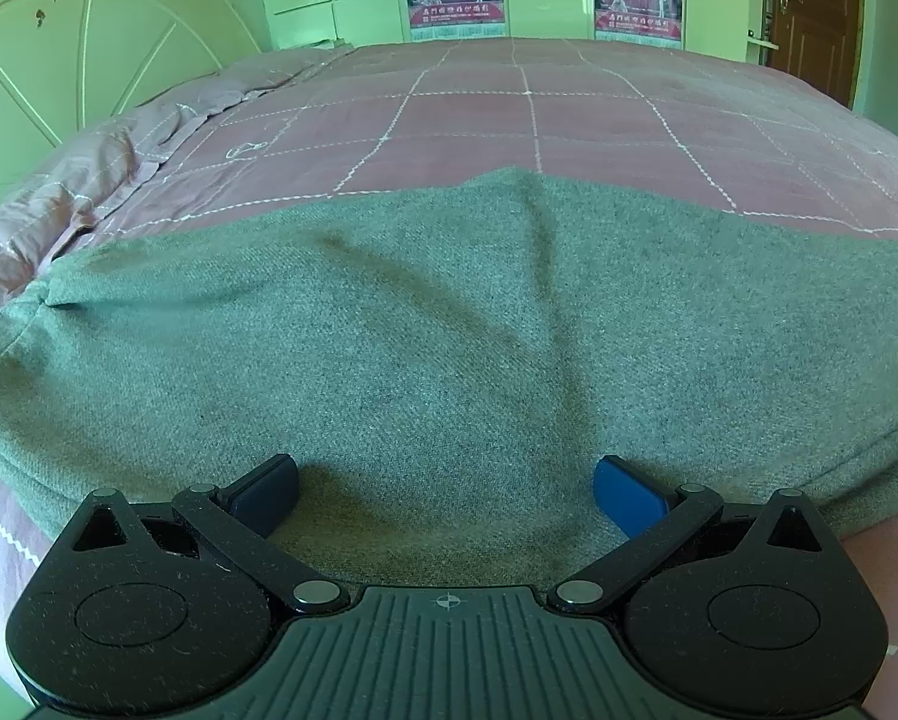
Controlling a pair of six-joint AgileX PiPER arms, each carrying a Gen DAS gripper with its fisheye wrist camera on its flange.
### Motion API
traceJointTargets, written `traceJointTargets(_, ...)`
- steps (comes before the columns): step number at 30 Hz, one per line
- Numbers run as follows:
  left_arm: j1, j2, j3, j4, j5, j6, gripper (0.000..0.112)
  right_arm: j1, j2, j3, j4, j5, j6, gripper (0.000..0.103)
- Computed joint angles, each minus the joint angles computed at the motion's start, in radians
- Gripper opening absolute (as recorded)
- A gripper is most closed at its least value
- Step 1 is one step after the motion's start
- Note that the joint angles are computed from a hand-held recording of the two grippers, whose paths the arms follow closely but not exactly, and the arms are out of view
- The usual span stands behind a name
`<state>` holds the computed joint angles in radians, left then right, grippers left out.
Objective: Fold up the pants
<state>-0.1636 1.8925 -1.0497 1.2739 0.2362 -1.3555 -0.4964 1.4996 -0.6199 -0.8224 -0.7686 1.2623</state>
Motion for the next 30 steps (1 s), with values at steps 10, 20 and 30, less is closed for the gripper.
traceJointTargets(10,-0.001,-0.007,0.026,0.126,-0.009,-0.119,0.103,-0.137,0.339,0.113,0.056,-0.057,-0.008,0.000)
traceJointTargets(20,-0.002,-0.013,0.039,0.189,-0.014,-0.181,0.103,-0.117,0.229,0.156,0.109,-0.050,-0.042,0.000)
traceJointTargets(30,0.009,-0.014,0.047,0.269,-0.035,-0.241,0.103,-0.001,0.155,-0.048,0.054,0.146,0.056,0.000)
